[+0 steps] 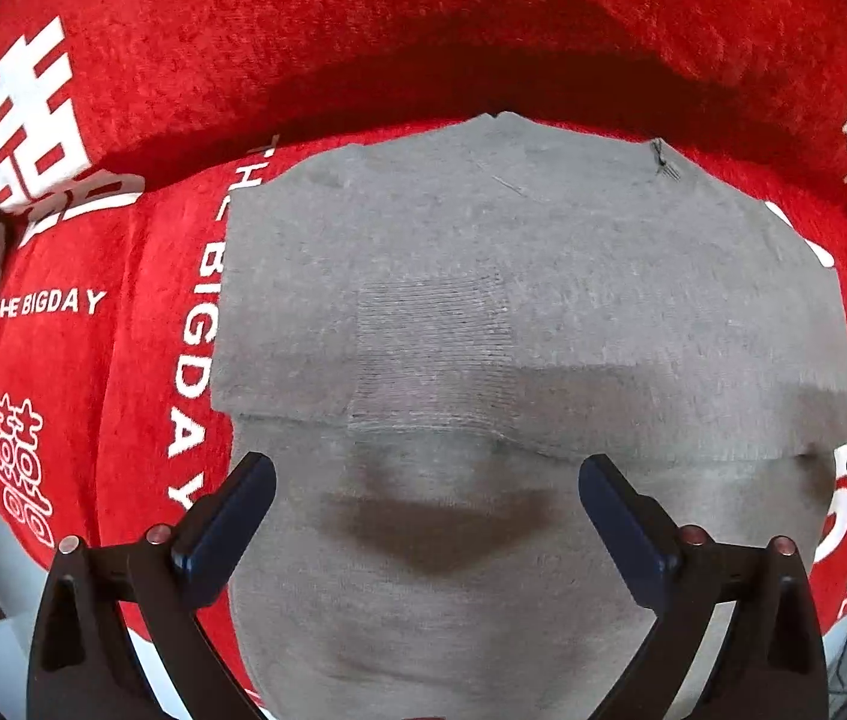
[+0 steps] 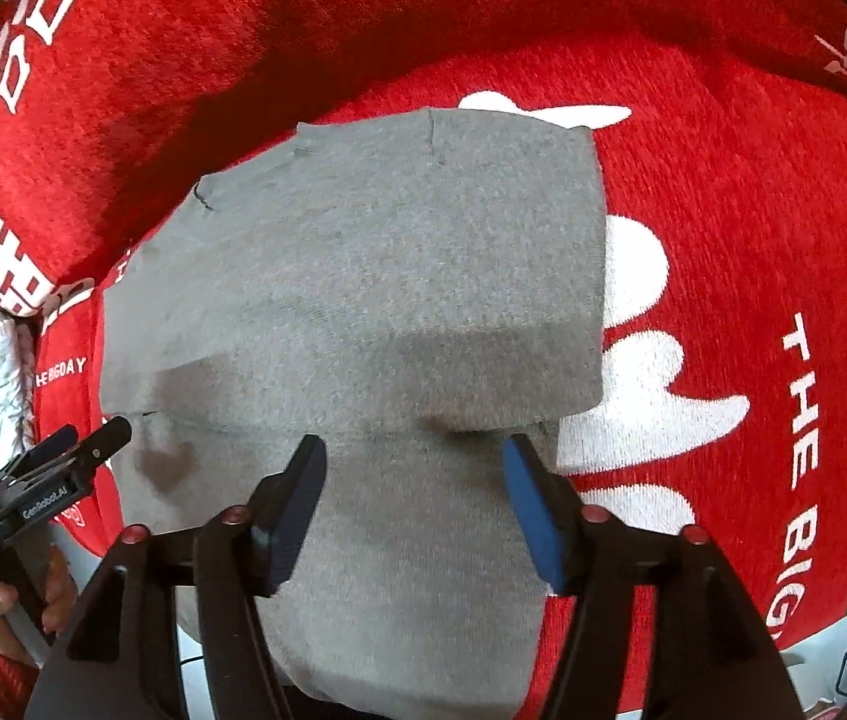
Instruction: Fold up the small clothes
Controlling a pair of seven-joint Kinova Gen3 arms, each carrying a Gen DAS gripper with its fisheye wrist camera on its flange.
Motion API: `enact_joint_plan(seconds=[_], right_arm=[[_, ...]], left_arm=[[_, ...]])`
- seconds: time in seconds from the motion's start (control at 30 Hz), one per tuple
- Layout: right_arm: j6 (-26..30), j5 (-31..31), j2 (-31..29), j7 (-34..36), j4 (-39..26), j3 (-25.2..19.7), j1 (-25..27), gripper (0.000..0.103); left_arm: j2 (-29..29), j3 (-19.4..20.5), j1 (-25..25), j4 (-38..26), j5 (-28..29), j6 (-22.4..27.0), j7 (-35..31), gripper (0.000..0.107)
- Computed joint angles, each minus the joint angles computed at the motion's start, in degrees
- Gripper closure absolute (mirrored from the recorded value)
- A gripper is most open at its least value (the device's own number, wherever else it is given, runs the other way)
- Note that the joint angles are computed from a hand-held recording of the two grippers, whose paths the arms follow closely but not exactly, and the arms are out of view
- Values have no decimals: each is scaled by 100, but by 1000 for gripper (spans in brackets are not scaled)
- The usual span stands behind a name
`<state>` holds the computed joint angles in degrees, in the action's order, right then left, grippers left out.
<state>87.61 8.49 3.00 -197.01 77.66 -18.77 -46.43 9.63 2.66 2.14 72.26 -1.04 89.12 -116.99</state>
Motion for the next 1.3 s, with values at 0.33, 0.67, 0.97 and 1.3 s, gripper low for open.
enact_joint_plan(seconds=[0.33, 0.67, 0.97, 1.3], right_arm=[[-233, -95, -242, -228, 234, -115, 23, 30], [-1077, -499, -582, -258, 911, -317, 246, 28], [-1454, -472, -562, -755, 1125, -561, 191, 28], [-1533, 238, -143, -1945, 747, -705, -606, 27]], left_arm=[[60, 23, 70, -62, -129, 264, -72, 6], [-195, -48, -38, 313, -22, 408, -44, 6], [-380, -130, -242, 677, 20, 445, -230, 6], [-619, -488, -919, 858, 418, 538, -1240, 6]])
